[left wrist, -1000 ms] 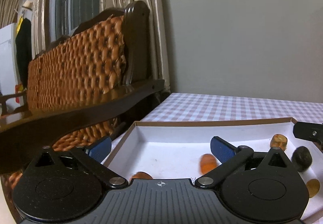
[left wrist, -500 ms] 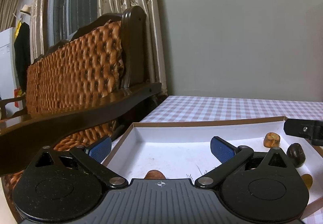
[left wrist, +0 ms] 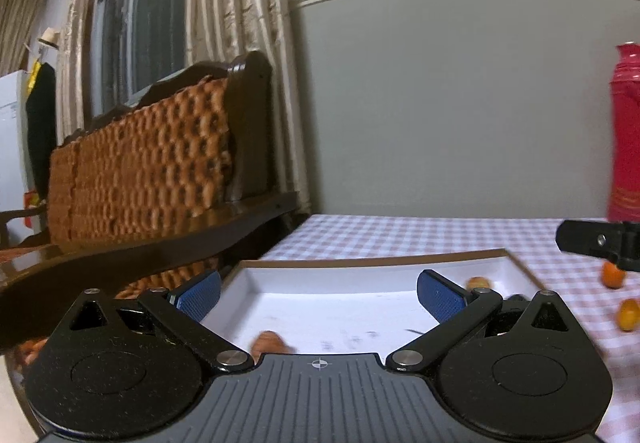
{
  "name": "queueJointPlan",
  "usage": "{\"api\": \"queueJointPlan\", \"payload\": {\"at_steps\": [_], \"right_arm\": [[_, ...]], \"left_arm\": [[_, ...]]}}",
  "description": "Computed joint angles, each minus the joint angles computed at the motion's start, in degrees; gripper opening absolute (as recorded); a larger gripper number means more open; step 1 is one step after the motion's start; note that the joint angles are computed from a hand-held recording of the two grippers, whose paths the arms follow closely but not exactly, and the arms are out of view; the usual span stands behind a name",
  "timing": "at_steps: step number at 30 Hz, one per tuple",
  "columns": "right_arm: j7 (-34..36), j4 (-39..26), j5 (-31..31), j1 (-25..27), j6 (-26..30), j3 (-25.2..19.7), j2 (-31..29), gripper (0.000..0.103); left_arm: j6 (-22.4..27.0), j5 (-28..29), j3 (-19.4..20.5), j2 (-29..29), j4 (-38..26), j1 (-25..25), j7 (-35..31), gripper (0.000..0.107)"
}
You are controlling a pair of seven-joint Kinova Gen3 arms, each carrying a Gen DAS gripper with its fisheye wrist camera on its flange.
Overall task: Organize fruits
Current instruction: 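Move both open tools back toward the tangerines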
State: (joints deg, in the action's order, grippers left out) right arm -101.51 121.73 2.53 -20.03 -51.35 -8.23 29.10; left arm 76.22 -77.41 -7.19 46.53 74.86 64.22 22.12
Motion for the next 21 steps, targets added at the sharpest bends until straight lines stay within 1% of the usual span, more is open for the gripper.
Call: {"api": "queueJointPlan", "payload": {"at_steps": [2, 3, 5, 8, 12, 14, 17, 19, 21], "right_arm": [[0.26, 2.18, 0.19, 0.69, -3.77, 0.34, -0.21, 0.097], [-0.55, 3.08, 1.29, 1.65, -4.72, 0.22, -0.49, 0.097], [-3.39, 4.2, 4.14, 4.07, -4.62, -0.16, -1.5, 0.097], [-6.03, 6.87, 4.91, 6.19, -7.28, 0.06, -2.38, 0.097], [-5.32, 8.94, 3.9, 7.02, -6.51, 1.69, -4.34, 0.097], [-4.15, 9.43, 2.82, 7.1, -3.71, 2.55, -5.64, 0.097], [-2.4, 10.39, 0.18, 7.18, -1.84, 3.32, -6.43, 0.096], [-1.88, 11.26, -0.67, 7.7, -1.44, 3.65, -6.89, 0.094], [-0.96, 12.29, -1.22, 8.34, -1.44, 4.19, -7.21, 0.088]], "left_arm": [[-1.17, -0.6, 0.35, 0.26, -0.82, 0.25, -0.12, 0.103], [-1.75, -0.74, 0.47, 0.5, -1.46, 0.34, -0.52, 0.103], [-2.9, -0.88, 0.51, 1.23, -3.1, 0.65, -1.74, 0.103], [-5.49, -1.11, 0.14, 2.4, -5.58, 1.3, -3.42, 0.103], [-8.76, -0.1, -0.8, 4.6, -10.1, 1.95, -6.75, 0.103], [-10.63, 0.89, -1.36, 5.76, -12.55, 2.12, -8.95, 0.103], [-13.48, 1.99, -2.53, 7.32, -15.57, 2.68, -11.32, 0.103], [-15.25, 2.84, -3.38, 8.34, -17.56, 2.86, -12.87, 0.103], [-16.82, 4.0, -4.07, 9.55, -19.74, 2.98, -14.5, 0.103]]}}
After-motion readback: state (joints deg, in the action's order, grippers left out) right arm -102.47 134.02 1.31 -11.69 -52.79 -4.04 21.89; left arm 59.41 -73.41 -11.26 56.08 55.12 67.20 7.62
